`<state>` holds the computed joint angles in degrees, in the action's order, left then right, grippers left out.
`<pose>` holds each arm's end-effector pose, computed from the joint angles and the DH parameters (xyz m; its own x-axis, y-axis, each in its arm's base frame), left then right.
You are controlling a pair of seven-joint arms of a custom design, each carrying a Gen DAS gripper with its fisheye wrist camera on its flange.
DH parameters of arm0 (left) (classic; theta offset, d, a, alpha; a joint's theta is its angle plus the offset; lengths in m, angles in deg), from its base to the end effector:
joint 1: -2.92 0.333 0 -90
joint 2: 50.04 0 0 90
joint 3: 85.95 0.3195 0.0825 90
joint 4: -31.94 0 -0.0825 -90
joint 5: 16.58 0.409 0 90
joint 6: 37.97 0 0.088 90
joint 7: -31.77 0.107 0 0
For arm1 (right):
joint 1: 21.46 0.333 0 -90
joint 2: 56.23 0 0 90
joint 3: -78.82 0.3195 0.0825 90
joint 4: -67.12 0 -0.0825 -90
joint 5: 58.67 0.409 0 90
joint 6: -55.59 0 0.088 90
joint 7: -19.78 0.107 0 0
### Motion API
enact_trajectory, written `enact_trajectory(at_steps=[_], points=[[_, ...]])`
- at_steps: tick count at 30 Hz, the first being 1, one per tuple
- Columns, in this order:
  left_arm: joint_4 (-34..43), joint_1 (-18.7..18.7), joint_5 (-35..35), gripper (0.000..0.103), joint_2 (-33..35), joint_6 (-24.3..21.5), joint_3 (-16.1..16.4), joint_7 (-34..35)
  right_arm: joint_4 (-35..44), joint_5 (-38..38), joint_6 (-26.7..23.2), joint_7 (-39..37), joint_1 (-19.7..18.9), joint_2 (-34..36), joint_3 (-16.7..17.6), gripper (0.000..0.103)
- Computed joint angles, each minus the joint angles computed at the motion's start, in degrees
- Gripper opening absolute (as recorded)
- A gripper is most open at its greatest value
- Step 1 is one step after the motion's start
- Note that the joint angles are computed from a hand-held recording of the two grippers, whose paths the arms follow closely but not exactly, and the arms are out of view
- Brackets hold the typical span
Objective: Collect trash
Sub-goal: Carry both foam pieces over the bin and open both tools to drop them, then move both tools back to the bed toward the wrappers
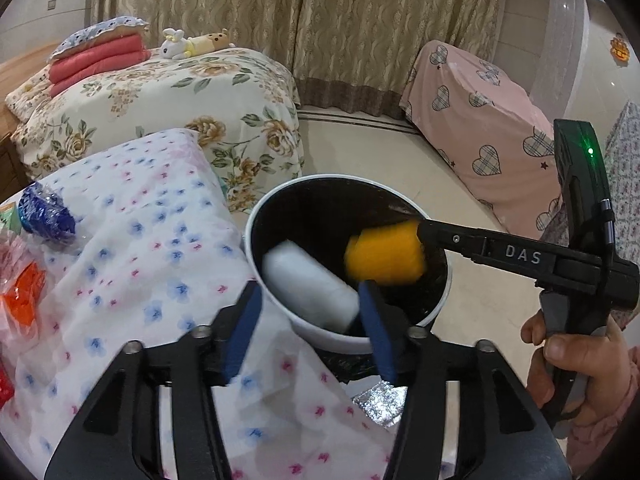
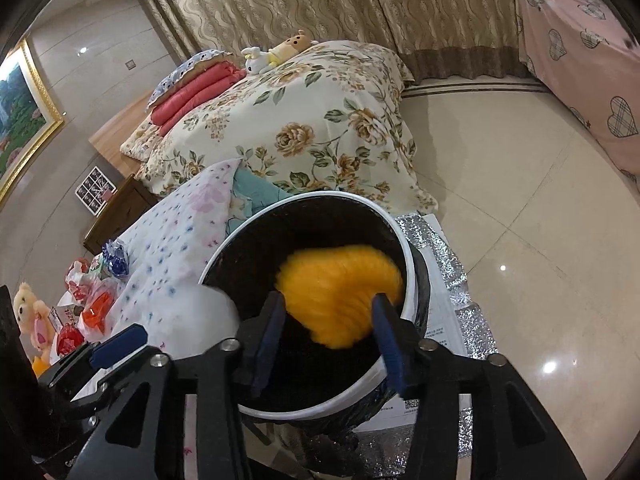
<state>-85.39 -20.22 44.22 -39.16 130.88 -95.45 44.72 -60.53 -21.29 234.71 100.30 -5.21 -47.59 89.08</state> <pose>0.5011 -0.3845 0.3961 -0.2389 -0.9628 0.1264 -0.6914 0.0772 -0.7183 0.5578 0.2173 0.3669 0.0881 -0.9328 -0.3495 -0.7953 0.1453 -0.5885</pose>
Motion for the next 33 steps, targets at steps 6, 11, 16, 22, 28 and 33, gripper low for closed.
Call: enact_trajectory(at_steps=[6, 11, 16, 22, 28, 33], points=[[-3.87, 0.53, 4.35, 0.063, -3.38, -0.06, 0.49, -6.87, -1.15, 4.71, 1.93, -3.13, -0.76, -1.19, 2.55, 0.075], [-8.18, 2.64, 10.69, 0.068, -7.57, -0.51, -0.66, -15.9, -1.21, 8.25, 2.73, -6.22, -0.21, -1.5, 4.4, 0.083], [-13.55, 5.8, 14.88, 0.071, -12.78, -1.72, -3.0, -22.38, 0.08, 18.7, 3.15, -15.62, -0.69, -1.41, 8.7, 0.085], [-20.87, 9.6, 15.58, 0.071, -19.49, -1.55, -4.98, -27.66, 1.73, 22.82, 2.34, -19.69, 3.26, -0.66, 8.02, 0.085], [-27.55, 13.26, 16.39, 0.071, -26.0, -1.41, -6.65, -32.13, 3.16, 22.96, 1.52, -20.92, 6.54, 0.27, 7.94, 0.085], [-32.69, 15.75, 14.71, 0.071, -30.81, -0.87, -7.5, -33.42, 4.31, 20.16, 0.91, -19.23, 8.55, 1.46, 7.86, 0.085]])
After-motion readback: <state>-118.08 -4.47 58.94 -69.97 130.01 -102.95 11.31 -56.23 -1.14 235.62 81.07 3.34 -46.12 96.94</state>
